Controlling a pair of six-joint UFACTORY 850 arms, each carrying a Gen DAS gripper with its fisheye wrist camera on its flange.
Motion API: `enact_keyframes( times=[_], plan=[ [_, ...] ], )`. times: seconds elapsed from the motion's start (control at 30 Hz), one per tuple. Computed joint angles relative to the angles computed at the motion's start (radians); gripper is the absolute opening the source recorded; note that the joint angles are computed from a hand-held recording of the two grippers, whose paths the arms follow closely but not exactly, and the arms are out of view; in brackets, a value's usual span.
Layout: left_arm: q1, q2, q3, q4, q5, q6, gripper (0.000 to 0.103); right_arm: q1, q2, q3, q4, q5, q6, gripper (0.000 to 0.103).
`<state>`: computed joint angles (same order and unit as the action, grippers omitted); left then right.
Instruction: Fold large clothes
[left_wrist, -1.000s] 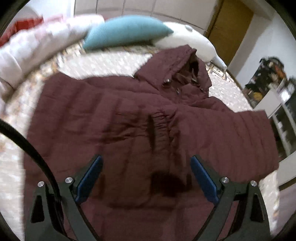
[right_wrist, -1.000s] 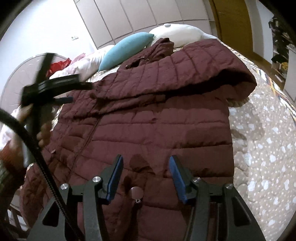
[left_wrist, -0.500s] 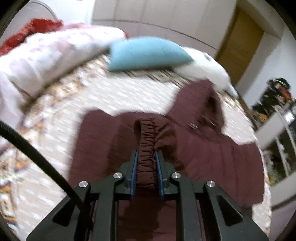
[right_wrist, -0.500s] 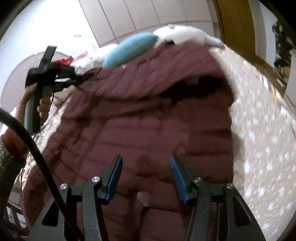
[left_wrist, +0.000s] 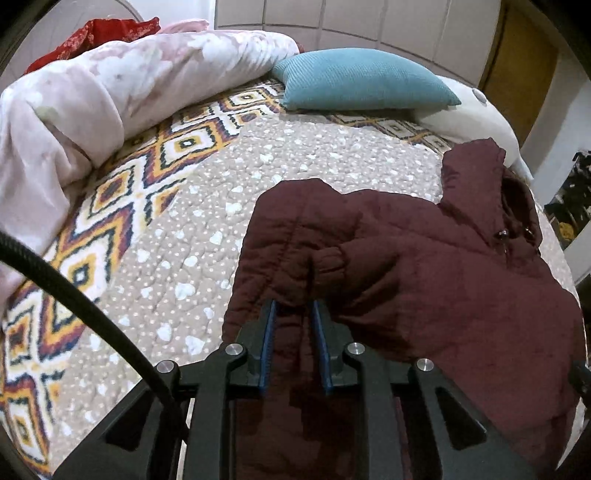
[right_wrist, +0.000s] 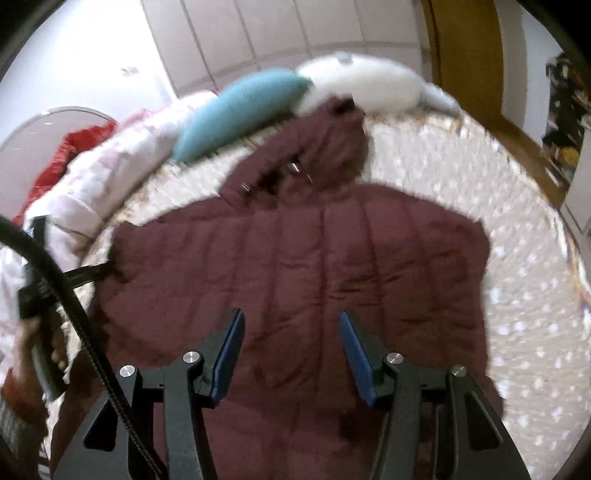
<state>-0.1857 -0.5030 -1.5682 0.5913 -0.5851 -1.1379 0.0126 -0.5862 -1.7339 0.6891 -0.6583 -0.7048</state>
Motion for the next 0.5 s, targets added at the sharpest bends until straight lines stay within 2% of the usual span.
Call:
enact_keyframes(
  times=[0.1, 0.2, 0.23, 0.4, 0.5],
  plan=[
    [-0.01, -0.002, 0.007, 0.061, 0.002, -0.034, 0.023, 0.019, -0.033, -0.013, -0.084, 0.045, 0.07, 0.058],
    [-0.027, -0.001, -0.012, 0.084, -0.058, -0.026, 0.025, 0.032, -0.029, 0.001, -0.138, 0.08, 0.099, 0.06],
    [-0.033, 0.009, -0.008, 0.09, -0.076, -0.032, 0.028, 0.034, -0.026, 0.0, -0.155, 0.08, 0.11, 0.06],
    [-0.062, 0.14, 0.124, 0.113, -0.078, -0.089, 0.037, -0.005, 0.058, 0.068, -0.064, 0.034, 0.037, 0.06],
    [-0.097, 0.213, 0.212, 0.185, -0.12, -0.157, 0.051, -0.029, 0.134, 0.153, -0.042, 0.044, -0.024, 0.06]
  ],
)
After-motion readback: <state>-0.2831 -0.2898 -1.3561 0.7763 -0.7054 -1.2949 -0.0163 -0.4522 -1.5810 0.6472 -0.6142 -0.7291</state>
